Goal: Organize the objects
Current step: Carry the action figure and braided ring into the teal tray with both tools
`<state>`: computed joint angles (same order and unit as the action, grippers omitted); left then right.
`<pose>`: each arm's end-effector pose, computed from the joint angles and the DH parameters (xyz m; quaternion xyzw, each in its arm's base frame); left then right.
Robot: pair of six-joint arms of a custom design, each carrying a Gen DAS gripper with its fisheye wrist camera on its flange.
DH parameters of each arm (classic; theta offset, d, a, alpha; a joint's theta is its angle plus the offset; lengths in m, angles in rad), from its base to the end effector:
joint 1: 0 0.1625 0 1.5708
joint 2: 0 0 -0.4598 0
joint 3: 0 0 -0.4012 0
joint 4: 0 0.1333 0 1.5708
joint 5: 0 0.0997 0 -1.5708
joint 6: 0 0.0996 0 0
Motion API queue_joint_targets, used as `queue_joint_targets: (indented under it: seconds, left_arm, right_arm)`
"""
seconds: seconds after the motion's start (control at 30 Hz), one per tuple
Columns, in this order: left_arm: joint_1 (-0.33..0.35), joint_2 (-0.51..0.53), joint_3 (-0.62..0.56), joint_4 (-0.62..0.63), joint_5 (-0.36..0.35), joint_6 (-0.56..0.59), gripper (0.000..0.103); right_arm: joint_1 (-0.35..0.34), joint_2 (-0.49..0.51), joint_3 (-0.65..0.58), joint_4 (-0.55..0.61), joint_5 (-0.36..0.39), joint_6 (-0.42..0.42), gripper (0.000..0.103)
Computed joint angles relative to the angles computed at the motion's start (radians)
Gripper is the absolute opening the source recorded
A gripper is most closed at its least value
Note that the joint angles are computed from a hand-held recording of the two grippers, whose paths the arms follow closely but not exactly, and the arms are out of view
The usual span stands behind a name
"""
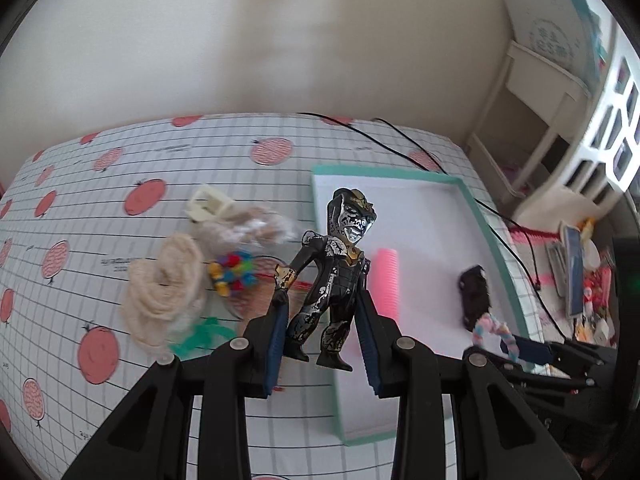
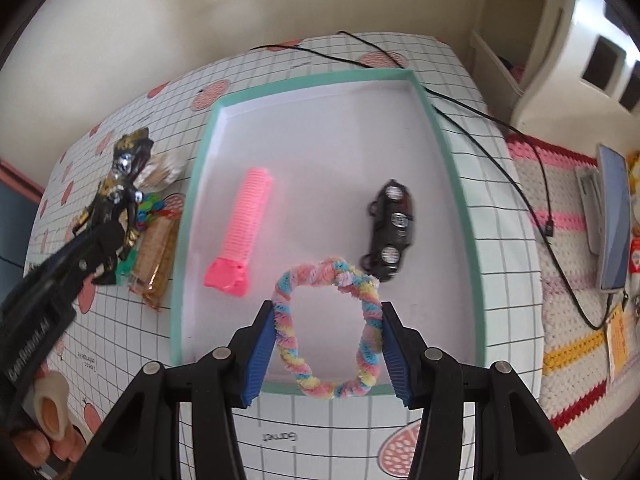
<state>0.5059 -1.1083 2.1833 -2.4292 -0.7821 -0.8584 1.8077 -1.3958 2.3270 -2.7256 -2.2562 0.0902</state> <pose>-0.3196 -0.4102 0.1311 0.1359 0.9087 -0.2562 0.3004 0.1701 -0.4052 0.2403 0.0312 -0.9362 0.1580 0.3124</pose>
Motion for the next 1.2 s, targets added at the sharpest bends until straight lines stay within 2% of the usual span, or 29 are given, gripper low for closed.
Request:
queue_joint_targets:
  seconds: [0.2, 0.47, 1.03, 1.2]
  left_arm:
    - [-0.018, 0.064, -0.022, -0.037, -0.053, 0.064, 0.035]
    - [-0.005, 0.12, -0.046, -0.012, -0.132, 0.086, 0.035]
    - [0.013, 0.178, -0.078, 0.083, -0.18, 0.084, 0.036]
    - [0.011, 0.183, -0.073, 0.067, -0.181, 0.103, 0.036]
  right_arm:
    - [-0.047, -0.042, 0.012, 0.001, 0.009, 0.0, 0.053]
    - [-0.072, -0.026, 0.015, -0.001, -0.003, -0.002, 0.053]
    - [-0.099, 0.004, 0.025, -0.046, -0.005, -0.019, 0.056]
    - [-0.098, 0.005, 0.029, -0.054, -0.005, -0.023, 0.058]
